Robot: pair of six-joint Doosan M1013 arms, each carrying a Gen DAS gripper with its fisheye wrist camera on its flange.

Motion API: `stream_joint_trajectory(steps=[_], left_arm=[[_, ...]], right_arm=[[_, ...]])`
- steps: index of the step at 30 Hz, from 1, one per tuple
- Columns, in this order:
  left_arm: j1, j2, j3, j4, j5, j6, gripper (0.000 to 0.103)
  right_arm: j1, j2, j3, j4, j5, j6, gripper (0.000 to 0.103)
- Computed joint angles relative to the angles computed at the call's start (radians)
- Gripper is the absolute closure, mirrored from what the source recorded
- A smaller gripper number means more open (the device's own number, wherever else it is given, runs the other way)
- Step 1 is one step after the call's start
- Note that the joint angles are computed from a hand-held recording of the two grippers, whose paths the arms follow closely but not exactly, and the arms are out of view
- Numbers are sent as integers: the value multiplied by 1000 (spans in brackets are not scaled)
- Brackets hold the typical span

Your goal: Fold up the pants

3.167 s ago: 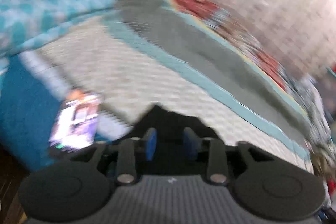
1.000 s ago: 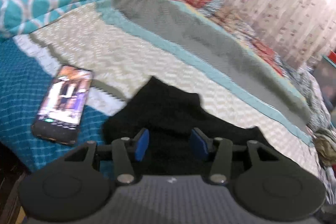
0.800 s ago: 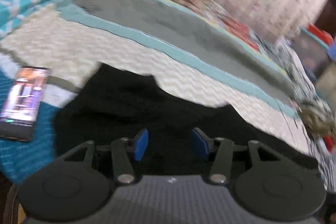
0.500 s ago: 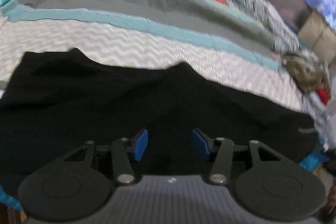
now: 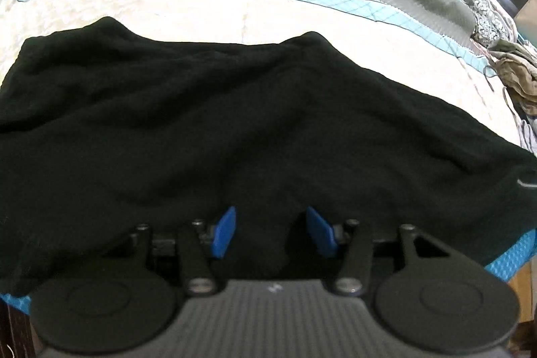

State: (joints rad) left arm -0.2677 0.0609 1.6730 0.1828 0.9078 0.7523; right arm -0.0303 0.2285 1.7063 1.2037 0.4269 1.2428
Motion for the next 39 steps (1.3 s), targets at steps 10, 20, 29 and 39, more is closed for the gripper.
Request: stream_joint_trajectory(steps=[10, 20, 29, 39], left_arm=[[2, -17, 1, -15, -33, 11, 53], [30, -53, 50, -95, -135, 14, 53], [55, -91, 99, -132, -168, 1, 52], [80, -105, 135, -199, -230, 19, 48]], right_arm=[[2, 26, -54, 147, 35, -128, 86], [90, 0, -140, 203, 288, -418, 87], [314, 70, -241, -271, 508, -382, 86], [272, -13, -165, -167, 511, -555, 49]])
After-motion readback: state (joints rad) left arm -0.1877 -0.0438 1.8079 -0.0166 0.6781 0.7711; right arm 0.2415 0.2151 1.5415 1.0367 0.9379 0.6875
